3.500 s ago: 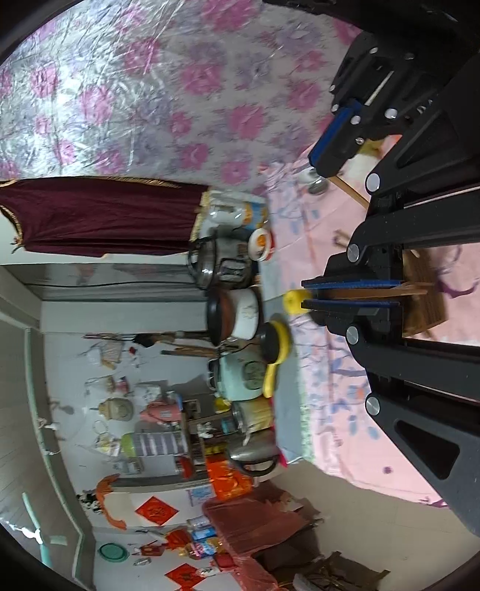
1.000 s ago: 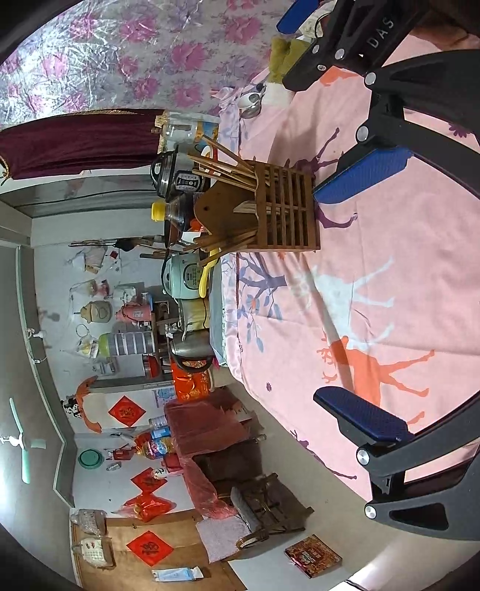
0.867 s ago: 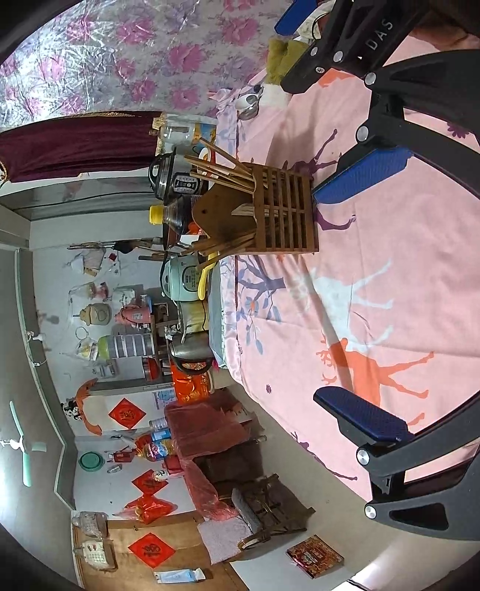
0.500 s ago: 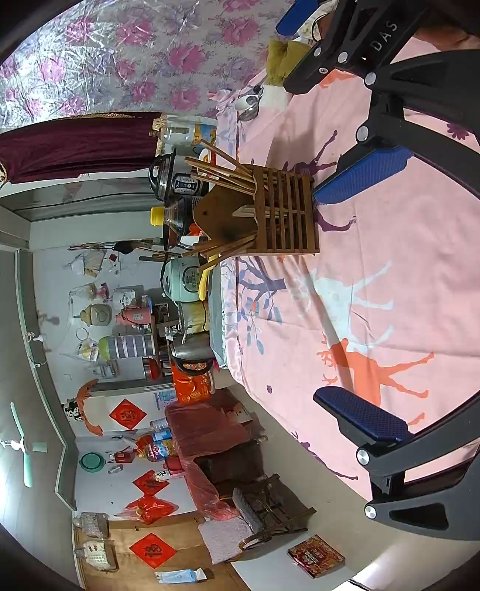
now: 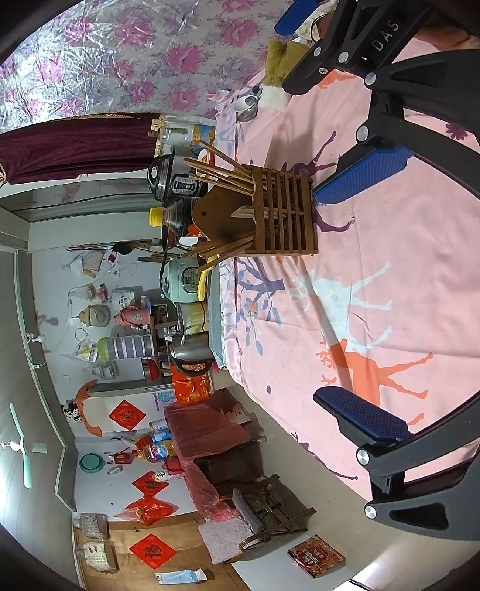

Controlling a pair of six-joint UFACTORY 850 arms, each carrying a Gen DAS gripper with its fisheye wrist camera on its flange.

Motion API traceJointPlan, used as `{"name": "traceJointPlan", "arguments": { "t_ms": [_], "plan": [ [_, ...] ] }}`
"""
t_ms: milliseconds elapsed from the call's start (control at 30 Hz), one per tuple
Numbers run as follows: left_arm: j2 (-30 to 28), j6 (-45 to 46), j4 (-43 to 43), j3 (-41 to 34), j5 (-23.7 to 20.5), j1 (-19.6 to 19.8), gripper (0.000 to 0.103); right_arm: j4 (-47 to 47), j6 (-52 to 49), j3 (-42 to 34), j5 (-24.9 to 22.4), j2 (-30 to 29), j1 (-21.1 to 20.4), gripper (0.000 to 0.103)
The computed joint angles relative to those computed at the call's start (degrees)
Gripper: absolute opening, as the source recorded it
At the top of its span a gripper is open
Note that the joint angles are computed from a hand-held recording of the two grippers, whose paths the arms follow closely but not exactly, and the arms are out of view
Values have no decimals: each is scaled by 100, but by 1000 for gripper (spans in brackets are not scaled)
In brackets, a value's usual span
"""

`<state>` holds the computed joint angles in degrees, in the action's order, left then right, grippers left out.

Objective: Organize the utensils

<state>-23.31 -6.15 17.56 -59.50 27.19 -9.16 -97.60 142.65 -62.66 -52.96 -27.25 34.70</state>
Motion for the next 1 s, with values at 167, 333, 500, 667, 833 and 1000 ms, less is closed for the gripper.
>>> {"name": "traceJointPlan", "arguments": {
  "t_ms": [167,333,500,667,833,1000],
  "plan": [
    [4,-14,5,2,-9,-1,97,1,-7,2,-13,9,9,92],
    [2,44,-54,0,1,-8,97,0,-8,2,-16,9,11,92],
    [-2,58,-57,-3,1,-10,97,3,-27,-16,-21,9,20,92],
    [-3,35,-43,-5,-7,-10,97,3,-18,-13,-21,6,23,92],
    [-1,53,-57,-2,-2,-12,97,5,-20,-14,-25,5,25,92],
    [1,62,-66,1,5,-13,97,2,-15,-12,-21,6,24,92]
  ]
}}
